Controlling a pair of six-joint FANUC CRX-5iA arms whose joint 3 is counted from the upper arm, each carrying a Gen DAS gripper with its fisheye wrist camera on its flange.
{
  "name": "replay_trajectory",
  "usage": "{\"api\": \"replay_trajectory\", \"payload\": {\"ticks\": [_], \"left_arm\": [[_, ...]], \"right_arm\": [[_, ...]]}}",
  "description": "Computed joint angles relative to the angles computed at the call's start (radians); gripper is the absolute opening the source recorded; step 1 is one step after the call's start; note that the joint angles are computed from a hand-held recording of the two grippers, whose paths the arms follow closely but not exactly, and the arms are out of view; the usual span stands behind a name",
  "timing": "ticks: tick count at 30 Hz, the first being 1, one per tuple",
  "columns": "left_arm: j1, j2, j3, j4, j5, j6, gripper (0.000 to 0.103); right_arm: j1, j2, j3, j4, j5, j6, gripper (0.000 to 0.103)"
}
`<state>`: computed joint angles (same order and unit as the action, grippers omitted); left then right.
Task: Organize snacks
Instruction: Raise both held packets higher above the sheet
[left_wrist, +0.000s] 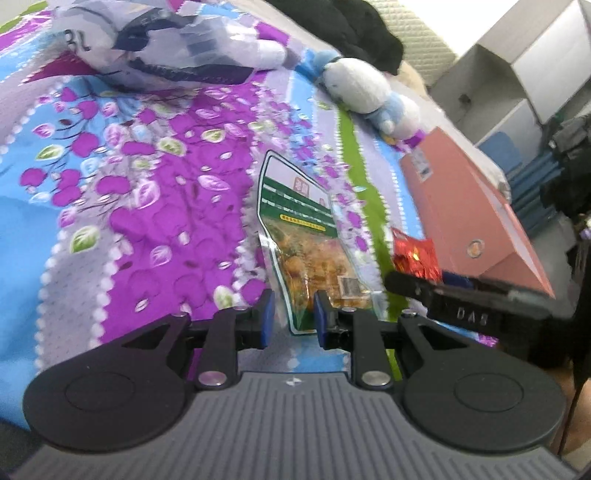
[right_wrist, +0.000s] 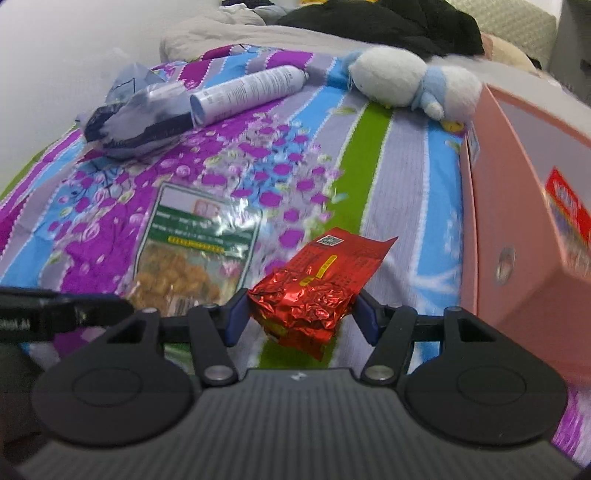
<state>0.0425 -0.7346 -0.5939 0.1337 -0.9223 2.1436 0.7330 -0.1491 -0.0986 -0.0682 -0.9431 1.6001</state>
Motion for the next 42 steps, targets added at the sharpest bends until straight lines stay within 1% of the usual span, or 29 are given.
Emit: {"api": "replay_trajectory", "payload": {"ticks": [1, 2, 4, 5, 6, 7, 8, 9, 10, 11, 12, 13, 14, 17, 19, 21, 23, 25, 29, 33, 37, 42], "left_arm": [[-0.009, 0.009, 0.015, -0.023, -0.018, 0.027, 0.028], [-0.011, 0.011, 0.020, -0.028, -0.027, 0.030, 0.028], [-0.026, 0.027, 0.044, -0.054, -0.055, 0.045, 0.032], [-0.034, 0.039, 0.058, -0.068, -0.072, 0.058, 0.041], [-0.040, 0.051, 0.070, -0.077, -0.083, 0.072, 0.056], [-0.044, 0.059, 0.078, -0.082, -0.087, 0.083, 0.063], [-0.050, 0.064, 0.084, -0.087, -0.085, 0.093, 0.075], [-0.063, 0.074, 0.096, -0.101, -0.086, 0.111, 0.085], [-0.081, 0.090, 0.114, -0.127, -0.094, 0.140, 0.090], [-0.102, 0.109, 0.137, -0.158, -0.107, 0.171, 0.096], [-0.120, 0.128, 0.157, -0.183, -0.117, 0.196, 0.098], [-0.125, 0.137, 0.164, -0.189, -0.118, 0.201, 0.098], [-0.125, 0.149, 0.171, -0.186, -0.122, 0.199, 0.099], [-0.112, 0.171, 0.179, -0.159, -0.127, 0.192, 0.102], [-0.122, 0.195, 0.200, -0.173, -0.147, 0.205, 0.103], [-0.143, 0.219, 0.228, -0.199, -0.170, 0.217, 0.103], [-0.160, 0.236, 0.249, -0.220, -0.188, 0.231, 0.103], [-0.153, 0.246, 0.252, -0.199, -0.192, 0.212, 0.103], [-0.179, 0.292, 0.295, -0.229, -0.226, 0.235, 0.103], [-0.197, 0.333, 0.326, -0.244, -0.233, 0.245, 0.103], [-0.246, 0.398, 0.388, -0.321, -0.278, 0.274, 0.103], [-0.309, 0.472, 0.454, -0.419, -0.324, 0.312, 0.103]], "right_arm": [[-0.002, 0.001, -0.009, 0.009, 0.001, -0.017, 0.063], [-0.004, 0.005, -0.017, 0.026, -0.003, -0.047, 0.063], [-0.021, 0.001, -0.022, 0.008, -0.005, -0.062, 0.063], [-0.032, 0.001, -0.020, -0.010, -0.008, -0.062, 0.064], [-0.036, -0.001, -0.023, -0.012, -0.008, -0.076, 0.065], [-0.035, -0.007, -0.033, -0.003, -0.004, -0.096, 0.065], [-0.034, -0.012, -0.041, 0.002, 0.001, -0.109, 0.066], [-0.033, -0.019, -0.052, 0.009, 0.013, -0.131, 0.070], [-0.032, -0.029, -0.067, 0.019, 0.027, -0.162, 0.078], [-0.034, -0.043, -0.084, 0.017, 0.048, -0.190, 0.080], [-0.046, -0.054, -0.094, -0.013, 0.068, -0.198, 0.081], [-0.063, -0.059, -0.090, -0.062, 0.068, -0.184, 0.081], [-0.067, -0.062, -0.093, -0.076, 0.071, -0.189, 0.081], [-0.025, -0.084, -0.154, 0.024, 0.140, -0.293, 0.081], [-0.008, -0.088, -0.179, 0.060, 0.178, -0.311, 0.080], [0.012, -0.087, -0.201, 0.117, 0.195, -0.334, 0.079], [0.026, -0.087, -0.214, 0.169, 0.196, -0.354, 0.073], [0.018, -0.090, -0.206, 0.153, 0.186, -0.330, 0.065], [0.003, -0.102, -0.202, 0.137, 0.167, -0.303, 0.064], [-0.009, -0.123, -0.209, 0.111, 0.159, -0.243, 0.063], [-0.023, -0.139, -0.218, 0.080, 0.153, -0.202, 0.063], [-0.024, -0.155, -0.239, 0.080, 0.174, -0.174, 0.063]]}}
